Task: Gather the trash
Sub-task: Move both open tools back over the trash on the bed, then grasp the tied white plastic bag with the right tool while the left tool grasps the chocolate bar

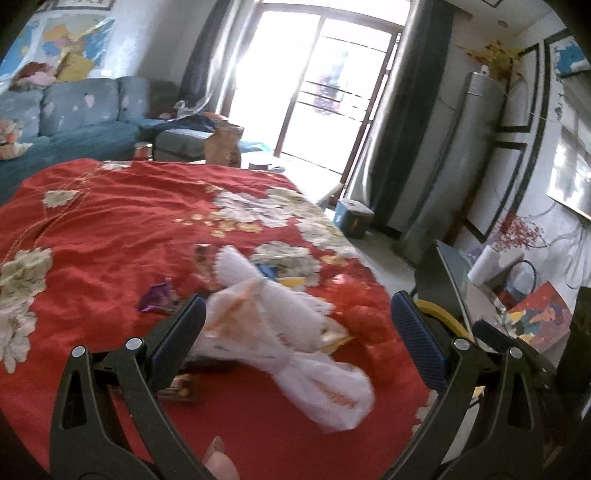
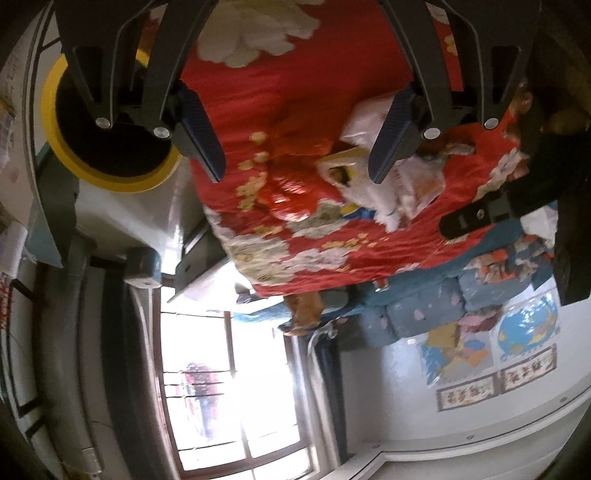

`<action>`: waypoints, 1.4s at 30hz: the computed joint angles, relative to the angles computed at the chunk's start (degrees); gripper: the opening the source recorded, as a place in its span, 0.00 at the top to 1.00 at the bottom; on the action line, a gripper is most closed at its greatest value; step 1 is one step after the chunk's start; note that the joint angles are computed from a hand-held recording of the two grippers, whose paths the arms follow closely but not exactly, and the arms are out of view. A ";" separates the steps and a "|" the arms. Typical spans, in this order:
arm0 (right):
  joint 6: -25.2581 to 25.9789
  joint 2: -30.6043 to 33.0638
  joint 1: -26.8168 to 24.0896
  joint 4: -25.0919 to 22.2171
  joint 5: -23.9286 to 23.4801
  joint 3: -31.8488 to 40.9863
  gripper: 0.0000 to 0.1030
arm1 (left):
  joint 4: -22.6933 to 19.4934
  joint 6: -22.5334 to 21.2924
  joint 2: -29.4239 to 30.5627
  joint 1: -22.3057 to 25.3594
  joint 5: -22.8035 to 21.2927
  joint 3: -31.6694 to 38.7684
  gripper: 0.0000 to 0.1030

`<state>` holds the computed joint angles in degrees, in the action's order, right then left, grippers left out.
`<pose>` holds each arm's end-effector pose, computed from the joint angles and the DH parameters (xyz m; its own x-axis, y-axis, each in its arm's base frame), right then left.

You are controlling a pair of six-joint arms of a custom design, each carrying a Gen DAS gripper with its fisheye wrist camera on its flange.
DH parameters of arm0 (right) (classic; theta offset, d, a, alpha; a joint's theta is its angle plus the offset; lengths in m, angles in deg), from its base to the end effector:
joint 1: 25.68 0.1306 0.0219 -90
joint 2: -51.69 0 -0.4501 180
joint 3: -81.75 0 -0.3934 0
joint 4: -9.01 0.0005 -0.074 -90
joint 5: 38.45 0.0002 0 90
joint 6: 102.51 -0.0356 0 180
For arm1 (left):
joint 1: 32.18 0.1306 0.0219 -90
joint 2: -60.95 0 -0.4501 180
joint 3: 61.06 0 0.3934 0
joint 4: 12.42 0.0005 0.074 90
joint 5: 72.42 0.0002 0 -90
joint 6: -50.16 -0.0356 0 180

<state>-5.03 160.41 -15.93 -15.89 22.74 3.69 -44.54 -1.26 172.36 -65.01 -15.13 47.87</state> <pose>0.6343 0.1259 0.4550 -0.4413 -0.1916 -0.8767 -0.6152 0.7758 0.1401 0.5687 -0.3446 0.4734 -0.4244 -0.3506 -0.8348 -0.2331 0.9332 -0.2734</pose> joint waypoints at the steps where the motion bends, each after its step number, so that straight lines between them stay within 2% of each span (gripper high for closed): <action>1: 0.30 -0.04 0.24 -0.36 -0.17 -0.08 0.25 | -0.08 0.12 -0.30 0.16 -0.20 -0.37 0.11; 7: 2.58 0.64 2.22 -4.40 -1.39 0.86 0.25 | -1.99 -0.49 -2.96 1.97 -0.45 -4.08 0.11; 13: 6.56 1.83 4.71 -8.47 -0.84 2.26 0.25 | -3.30 -0.68 -6.39 3.55 1.18 -9.24 0.11; 19: 9.18 3.66 6.72 -11.20 0.88 3.97 0.25 | -5.99 -2.17 -8.07 5.28 6.59 -13.14 0.11; 24: 11.18 5.94 7.78 -14.39 2.48 6.55 0.25 | -4.41 -3.59 -8.32 6.31 11.23 -15.75 0.11; 28: 11.51 7.66 8.29 -16.21 3.54 8.31 0.25 | -4.22 -5.22 -7.61 6.41 12.89 -15.79 0.11; 30: 11.81 7.87 8.45 -16.13 3.85 8.36 0.25 | -5.26 -7.60 -6.89 6.23 12.85 -15.01 0.11; 32: 11.75 7.92 8.53 -16.12 3.69 8.33 0.25 | -6.24 -9.58 -6.24 6.01 11.71 -14.17 0.15; 35: 11.70 8.04 8.51 -16.05 3.54 8.21 0.26 | -5.83 -10.81 -6.12 6.37 12.69 -14.19 0.21; 38: 12.28 8.16 8.58 -16.01 3.77 8.31 0.31 | -5.84 -10.85 -5.95 6.73 13.96 -14.25 0.37; 40: 12.64 8.17 8.63 -15.60 3.98 8.02 0.33 | -5.99 -10.78 -5.78 6.85 14.54 -14.31 0.44; 42: 12.71 8.08 8.58 -15.16 4.09 7.56 0.39 | -5.96 -10.67 -5.65 6.87 15.23 -14.46 0.52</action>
<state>7.68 168.49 -7.36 -31.05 26.83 11.25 -50.50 -11.93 166.71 -58.14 0.10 33.41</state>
